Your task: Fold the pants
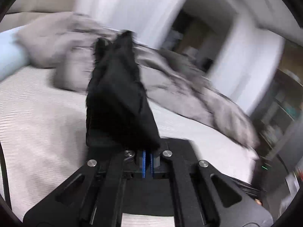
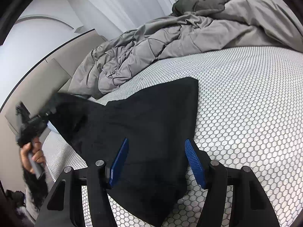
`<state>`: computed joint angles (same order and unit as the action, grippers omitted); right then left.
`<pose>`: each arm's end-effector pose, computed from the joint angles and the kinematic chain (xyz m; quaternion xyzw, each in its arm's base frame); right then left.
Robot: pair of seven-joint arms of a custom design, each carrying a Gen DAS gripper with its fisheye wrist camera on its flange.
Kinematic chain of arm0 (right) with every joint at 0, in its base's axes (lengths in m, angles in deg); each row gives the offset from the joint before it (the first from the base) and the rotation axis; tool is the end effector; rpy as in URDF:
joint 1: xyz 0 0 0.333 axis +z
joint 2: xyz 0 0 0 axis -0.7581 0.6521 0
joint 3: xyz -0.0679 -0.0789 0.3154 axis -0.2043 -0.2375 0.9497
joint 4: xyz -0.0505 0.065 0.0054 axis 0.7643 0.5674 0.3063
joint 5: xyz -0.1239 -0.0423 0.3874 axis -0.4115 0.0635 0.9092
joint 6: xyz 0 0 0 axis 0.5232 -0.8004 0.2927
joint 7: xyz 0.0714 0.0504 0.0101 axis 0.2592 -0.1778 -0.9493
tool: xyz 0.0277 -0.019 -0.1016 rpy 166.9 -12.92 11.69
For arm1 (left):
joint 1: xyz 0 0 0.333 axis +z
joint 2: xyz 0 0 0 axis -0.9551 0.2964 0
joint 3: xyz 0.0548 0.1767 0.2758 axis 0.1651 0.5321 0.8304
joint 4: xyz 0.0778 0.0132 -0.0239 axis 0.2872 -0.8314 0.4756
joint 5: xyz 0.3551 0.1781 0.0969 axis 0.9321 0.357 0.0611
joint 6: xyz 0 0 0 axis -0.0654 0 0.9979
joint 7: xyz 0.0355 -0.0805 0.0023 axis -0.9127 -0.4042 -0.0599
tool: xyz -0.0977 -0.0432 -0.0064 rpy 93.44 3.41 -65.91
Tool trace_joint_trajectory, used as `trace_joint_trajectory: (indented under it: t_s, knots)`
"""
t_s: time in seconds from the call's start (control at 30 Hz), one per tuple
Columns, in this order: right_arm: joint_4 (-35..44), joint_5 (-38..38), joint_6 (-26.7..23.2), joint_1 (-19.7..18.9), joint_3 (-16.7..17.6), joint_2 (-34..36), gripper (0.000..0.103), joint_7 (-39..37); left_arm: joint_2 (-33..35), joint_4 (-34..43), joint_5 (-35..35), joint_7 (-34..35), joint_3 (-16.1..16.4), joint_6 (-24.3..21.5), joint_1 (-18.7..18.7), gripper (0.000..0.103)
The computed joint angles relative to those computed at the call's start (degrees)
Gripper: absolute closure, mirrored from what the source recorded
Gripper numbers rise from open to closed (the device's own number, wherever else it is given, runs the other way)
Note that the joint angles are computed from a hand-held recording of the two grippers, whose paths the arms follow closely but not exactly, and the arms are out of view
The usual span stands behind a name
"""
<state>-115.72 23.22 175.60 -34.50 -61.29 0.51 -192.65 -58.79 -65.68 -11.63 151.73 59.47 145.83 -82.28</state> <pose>0.3894 0.3072 0.4995 -0.5588 0.6823 -0.2302 0.4115 0.4715 -0.0516 0.5907 -0.5237 0.6472 -0.5467 0.0894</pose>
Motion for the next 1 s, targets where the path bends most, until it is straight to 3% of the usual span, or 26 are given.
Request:
trace_joint_trajectory:
  t_s: [0.1,0.17,0.2,0.3,0.4,0.47,0.53,0.67,0.7,0.77,0.83,0.9,0.93,1.0]
  knots:
    - [-1.74,0.97,-1.31,0.21,-0.07,-2.1,0.04,-0.39,1.15,0.52,4.97,-0.28,-4.11,-6.37,-3.99,0.099]
    - [-2.93,2.09,-2.74,0.23,0.07,-3.74,0.04,-0.88,3.99,0.83,9.47,-0.82,-6.21,-10.16,-5.81,0.077]
    - [-3.64,3.25,-3.77,0.45,-0.01,-4.67,0.04,-1.77,5.36,1.08,11.18,-1.11,-6.75,-11.83,-6.25,0.06]
    - [-5.56,5.92,-5.91,0.36,0.04,-7.08,0.04,-2.93,9.29,2.17,15.74,-1.58,-7.32,-19.14,-6.36,0.059]
    - [-6.73,7.68,-6.45,-0.58,0.49,-8.46,0.04,-2.21,7.18,0.52,14.15,1.96,-6.39,-21.04,-5.41,0.058]
    - [-6.71,8.34,-4.33,-1.11,0.22,-8.09,0.04,-2.32,4.98,-0.7,10.74,5.11,-5.02,-19.46,-4.48,0.051]
    - [-5.98,8.41,-1.22,-1.51,0.16,-6.74,0.04,-3.51,3.34,-1.9,7.89,6.13,-3.69,-17.14,-2.99,0.037]
    - [-3.57,11.27,7.54,-0.66,-1.28,-1.37,0.041,-8.65,5.27,-1.12,7.2,3.44,-3.97,-5.99,0.19,0.037]
    - [-3.17,12.15,10.02,-0.89,-1.32,-0.08,0.046,-9.41,6.68,-0.45,7.67,2.77,-3.83,-3.77,0.85,0.037]
    - [-2.37,14.18,12.72,-1.08,-0.93,1.87,0.051,-11.44,9.43,0.96,9.8,-0.12,-3.16,-2.68,2.34,0.037]
    - [-1.73,20.98,11.87,3.02,-3.7,3.84,0.051,-18.48,12.27,2.85,11.75,-3.3,-2.34,-3.61,4.05,0.037]
    - [-0.5,27.46,6.52,5.69,-4.64,5.38,0.051,-23.38,13.64,3.39,13.03,-4.73,-2.18,-3.63,5.51,0.037]
    - [-0.12,29.17,5.87,5.85,-4.67,6.32,0.051,-24.04,14.18,3.46,13.4,-4.58,-2.18,-3.46,6.04,0.037]
    - [1.54,25.49,5.37,3.39,-2.59,7.6,0.054,-21.34,14.77,3.34,12.74,-2.86,-2.31,-2.57,6.61,0.037]
